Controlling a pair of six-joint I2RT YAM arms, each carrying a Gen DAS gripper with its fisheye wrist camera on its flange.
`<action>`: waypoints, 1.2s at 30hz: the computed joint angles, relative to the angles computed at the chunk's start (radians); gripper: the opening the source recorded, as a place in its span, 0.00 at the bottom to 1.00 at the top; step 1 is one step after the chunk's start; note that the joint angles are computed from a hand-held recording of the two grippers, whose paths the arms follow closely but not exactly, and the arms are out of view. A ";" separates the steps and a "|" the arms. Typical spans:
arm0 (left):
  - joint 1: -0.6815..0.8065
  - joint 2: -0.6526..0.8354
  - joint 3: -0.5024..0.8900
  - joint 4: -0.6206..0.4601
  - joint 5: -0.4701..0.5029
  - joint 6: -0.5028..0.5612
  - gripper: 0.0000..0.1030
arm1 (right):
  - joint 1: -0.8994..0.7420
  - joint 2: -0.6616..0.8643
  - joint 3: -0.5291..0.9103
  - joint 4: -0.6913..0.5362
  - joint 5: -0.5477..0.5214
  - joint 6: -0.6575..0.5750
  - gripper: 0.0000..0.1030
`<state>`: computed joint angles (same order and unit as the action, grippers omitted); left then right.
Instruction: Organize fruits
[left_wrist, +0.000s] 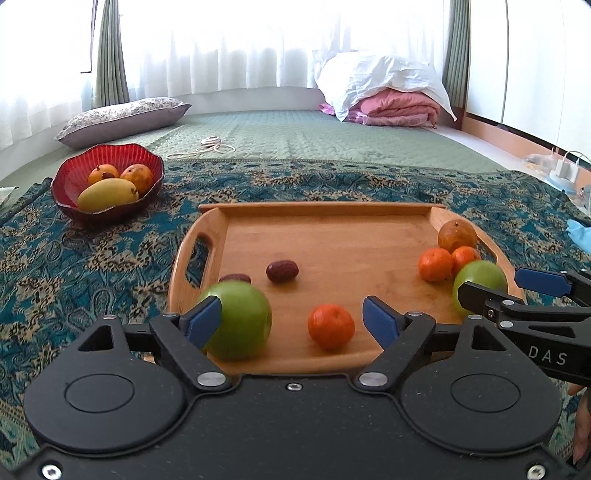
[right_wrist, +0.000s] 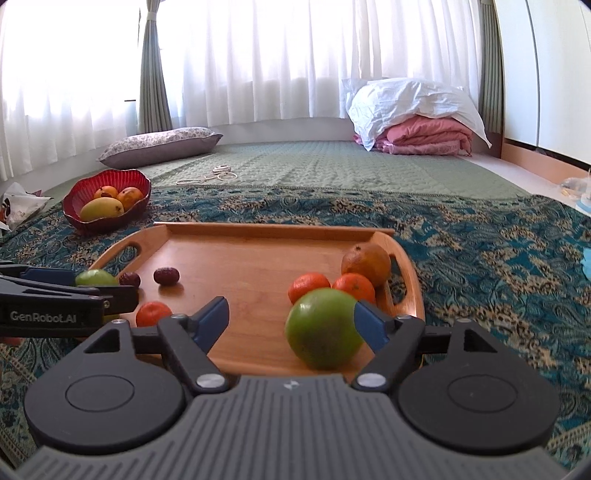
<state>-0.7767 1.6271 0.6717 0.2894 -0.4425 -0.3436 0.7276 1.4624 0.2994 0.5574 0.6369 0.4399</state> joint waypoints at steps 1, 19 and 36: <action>-0.003 -0.004 -0.008 0.000 0.002 -0.008 0.80 | 0.003 0.002 -0.005 0.002 0.004 0.008 0.83; -0.073 0.032 -0.107 0.045 -0.069 -0.116 0.83 | 0.108 0.087 -0.068 0.030 0.112 0.159 0.86; -0.088 0.168 -0.070 0.086 -0.107 -0.156 0.91 | 0.122 0.249 -0.055 0.083 0.111 0.232 0.93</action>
